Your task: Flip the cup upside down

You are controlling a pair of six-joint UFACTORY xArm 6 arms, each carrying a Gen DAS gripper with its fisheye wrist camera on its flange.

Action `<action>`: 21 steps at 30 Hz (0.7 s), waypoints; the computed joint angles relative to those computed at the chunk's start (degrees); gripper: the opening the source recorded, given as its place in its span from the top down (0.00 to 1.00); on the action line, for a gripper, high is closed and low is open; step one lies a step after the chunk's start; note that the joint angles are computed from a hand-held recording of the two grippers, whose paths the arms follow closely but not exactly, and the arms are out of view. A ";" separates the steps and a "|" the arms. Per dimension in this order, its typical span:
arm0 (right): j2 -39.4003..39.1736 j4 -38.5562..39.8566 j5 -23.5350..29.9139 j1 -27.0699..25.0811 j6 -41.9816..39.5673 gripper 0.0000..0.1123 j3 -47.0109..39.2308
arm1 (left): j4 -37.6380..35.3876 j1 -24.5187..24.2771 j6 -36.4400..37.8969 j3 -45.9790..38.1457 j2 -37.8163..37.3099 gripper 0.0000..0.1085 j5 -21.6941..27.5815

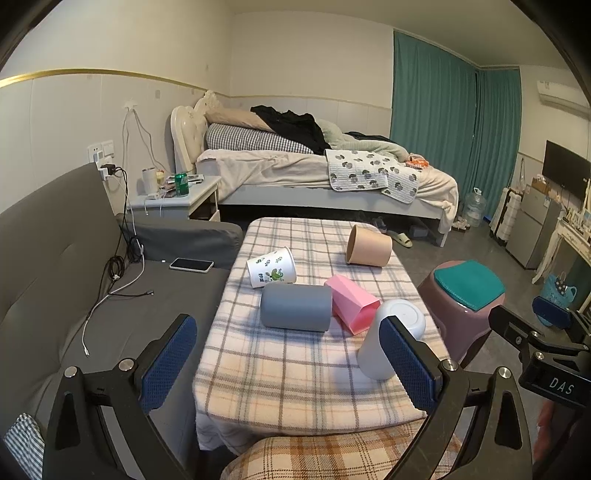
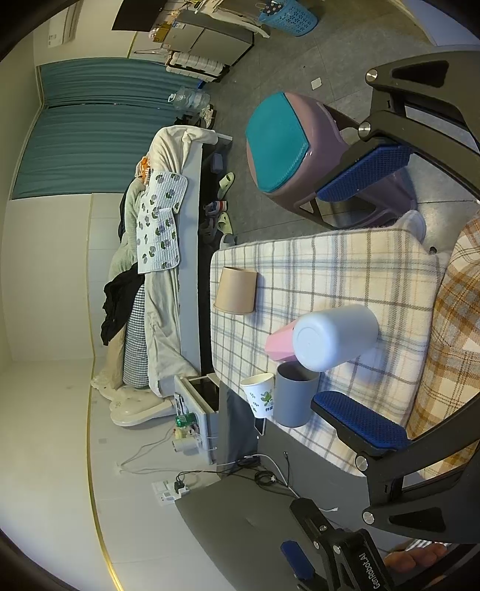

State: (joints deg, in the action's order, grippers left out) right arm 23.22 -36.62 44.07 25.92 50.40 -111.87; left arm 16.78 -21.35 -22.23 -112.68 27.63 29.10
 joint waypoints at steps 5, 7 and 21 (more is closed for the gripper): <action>0.37 0.05 0.50 0.12 -0.27 0.08 -0.67 | 0.24 -0.04 -0.28 0.26 -0.04 0.06 -0.06; 0.43 0.15 0.60 0.10 -0.32 0.08 -0.75 | 0.08 -0.03 -0.19 0.23 -0.06 0.06 -0.05; 0.63 0.21 0.79 0.21 -0.51 0.08 -1.07 | 0.71 0.02 -0.79 0.79 -0.04 0.06 -0.49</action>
